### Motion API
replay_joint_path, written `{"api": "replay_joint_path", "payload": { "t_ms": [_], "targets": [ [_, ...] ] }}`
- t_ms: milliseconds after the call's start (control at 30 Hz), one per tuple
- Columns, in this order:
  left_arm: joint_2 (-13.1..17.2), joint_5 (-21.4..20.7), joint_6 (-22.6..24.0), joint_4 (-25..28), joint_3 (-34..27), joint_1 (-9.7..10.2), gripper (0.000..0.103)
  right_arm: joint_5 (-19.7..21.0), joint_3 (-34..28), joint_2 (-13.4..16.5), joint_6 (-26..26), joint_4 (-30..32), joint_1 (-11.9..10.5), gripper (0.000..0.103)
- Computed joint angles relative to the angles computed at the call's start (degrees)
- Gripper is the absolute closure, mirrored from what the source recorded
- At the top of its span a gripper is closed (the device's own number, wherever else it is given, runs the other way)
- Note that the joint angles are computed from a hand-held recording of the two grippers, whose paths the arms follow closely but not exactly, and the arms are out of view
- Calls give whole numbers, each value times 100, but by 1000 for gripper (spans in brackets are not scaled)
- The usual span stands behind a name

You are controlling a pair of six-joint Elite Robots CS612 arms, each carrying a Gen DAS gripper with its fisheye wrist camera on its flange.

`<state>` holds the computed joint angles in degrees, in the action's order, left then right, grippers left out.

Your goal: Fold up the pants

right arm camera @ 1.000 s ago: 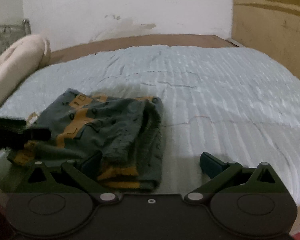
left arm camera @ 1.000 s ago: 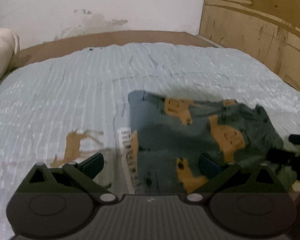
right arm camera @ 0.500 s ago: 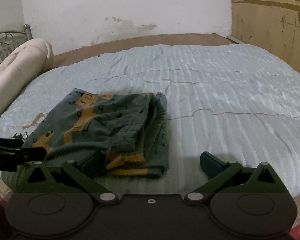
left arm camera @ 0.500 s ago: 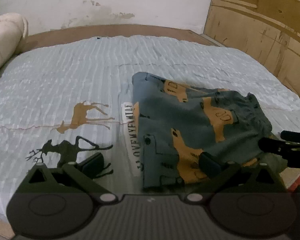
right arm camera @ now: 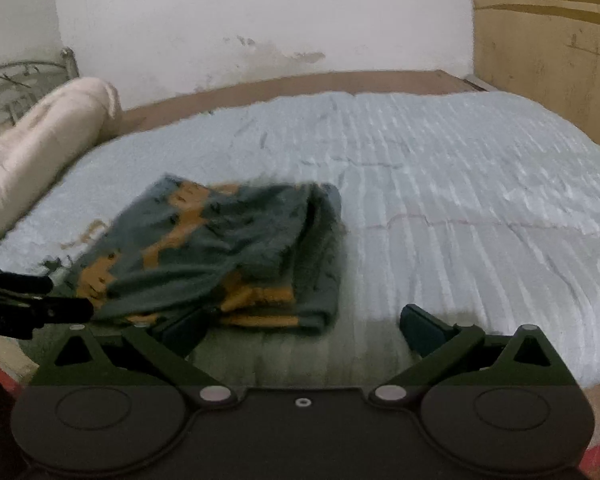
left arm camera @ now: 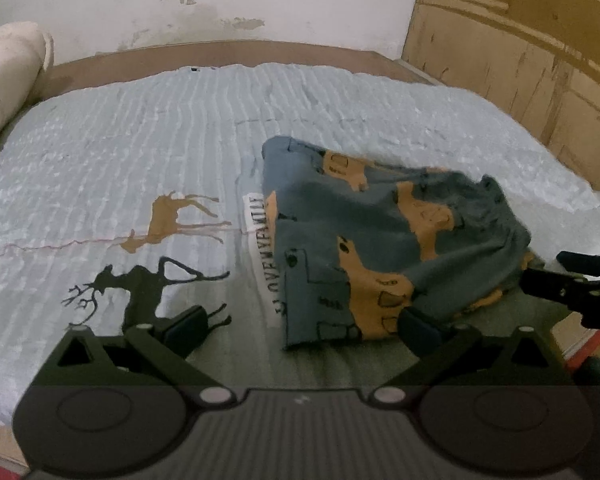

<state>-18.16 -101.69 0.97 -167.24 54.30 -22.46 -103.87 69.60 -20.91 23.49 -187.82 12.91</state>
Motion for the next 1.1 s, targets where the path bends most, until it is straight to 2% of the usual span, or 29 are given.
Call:
{"api": "replay_joint_path", "payload": {
  "t_ms": [100, 233, 400, 500, 567, 633, 767, 967, 1100],
  "targets": [
    [35, -124, -219, -7, -128, 52, 0, 397, 24, 13, 42, -445, -100, 1],
    [167, -20, -417, 49, -446, 73, 0, 670, -132, 113, 145, -790, -209, 1],
    [442, -138, -651, 212, -995, 111, 0, 1133, -477, 269, 232, -554, -365, 1],
    [567, 4, -665, 476, -1251, 81, 0, 1804, -704, 408, 311, -384, -526, 1],
    [634, 11, -562, 609, -1364, 64, 0, 2394, -857, 532, 619, -322, -655, 1],
    [706, -46, -482, 743, -1484, 56, 0, 2688, -983, 627, 819, -254, -721, 1],
    [863, -139, -456, 906, -1756, 45, 0, 2809, -1141, 713, 784, -199, -756, 1],
    [1118, -396, -471, 1186, -2283, 46, 0, 2848, -1292, 847, 1362, -428, -771, 1],
    [1272, -635, -649, 1338, -2581, 53, 0, 2788, -1273, 822, 1223, -318, -747, 1]
  ]
}}
